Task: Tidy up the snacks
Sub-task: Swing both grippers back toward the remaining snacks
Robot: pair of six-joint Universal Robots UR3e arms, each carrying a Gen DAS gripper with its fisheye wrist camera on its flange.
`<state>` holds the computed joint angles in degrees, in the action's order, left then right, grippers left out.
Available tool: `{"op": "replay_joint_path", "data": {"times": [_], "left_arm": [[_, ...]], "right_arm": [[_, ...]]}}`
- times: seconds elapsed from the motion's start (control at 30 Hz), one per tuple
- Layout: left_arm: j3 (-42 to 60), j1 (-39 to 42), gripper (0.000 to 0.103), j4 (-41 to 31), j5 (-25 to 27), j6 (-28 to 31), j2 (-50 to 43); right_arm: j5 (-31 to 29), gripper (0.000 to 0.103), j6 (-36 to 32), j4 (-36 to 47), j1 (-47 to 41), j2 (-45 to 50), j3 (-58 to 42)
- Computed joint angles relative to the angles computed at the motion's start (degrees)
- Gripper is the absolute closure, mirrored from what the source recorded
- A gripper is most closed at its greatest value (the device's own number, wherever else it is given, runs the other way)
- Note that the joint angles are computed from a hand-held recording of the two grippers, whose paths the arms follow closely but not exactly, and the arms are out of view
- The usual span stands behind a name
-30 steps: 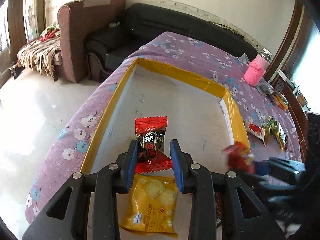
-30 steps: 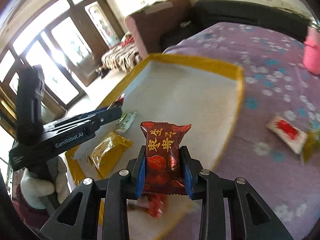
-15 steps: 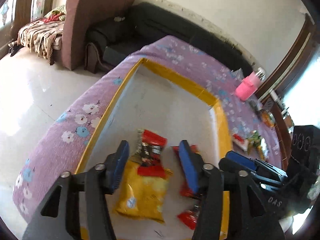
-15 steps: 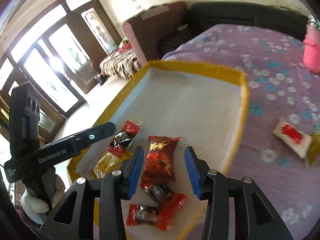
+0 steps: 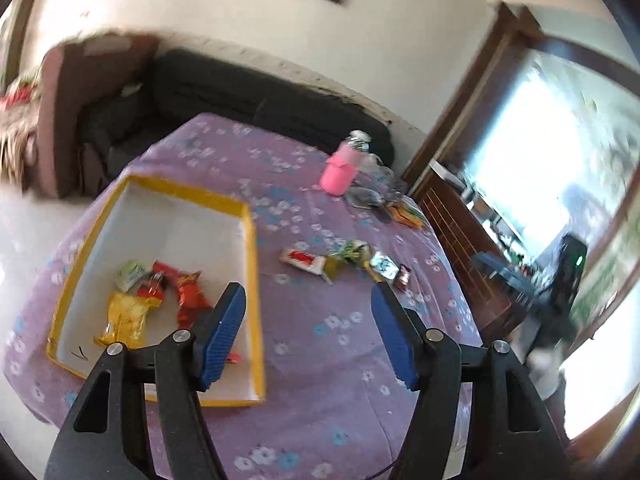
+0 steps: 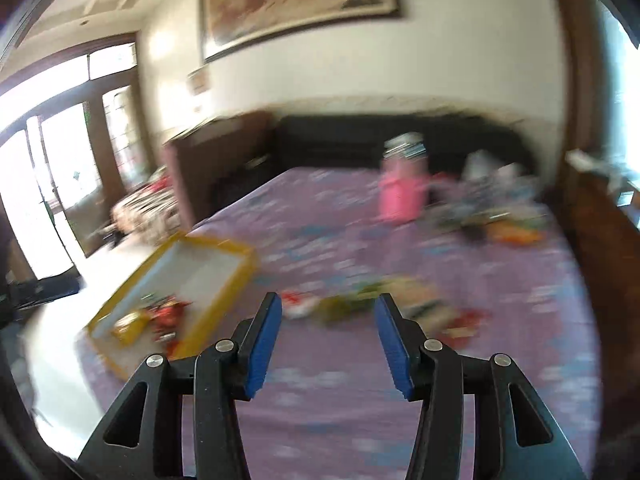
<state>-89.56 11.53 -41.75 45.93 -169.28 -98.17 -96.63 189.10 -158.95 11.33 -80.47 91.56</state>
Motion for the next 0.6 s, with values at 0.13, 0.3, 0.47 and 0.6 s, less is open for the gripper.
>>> {"op": "replay_joint_path", "data": {"times": [0.13,0.3,0.47,0.6], "left_arm": [[2.0,-1.9,0.038,-1.1,1.1,0.6,6.4],[15.7,-3.3,0.037,-5.5,6.3,-0.7,7.9],[38.2,-4.5,0.013,-6.0,15.8,-5.8,-0.4],[32.7,-1.2,0.0,3.2,7.2,-9.2,-1.7]], "right_arm": [[-3.1,0.053,-2.8,5.7,-8.2,-18.1,5.5],[3.7,0.051,-4.2,24.7,-25.6,-30.0,-10.4],[11.0,0.041,-4.6,43.8,-40.8,-23.7,-39.2],[7.1,0.024,-4.9,43.5,-38.7,-17.1,-44.8]]}}
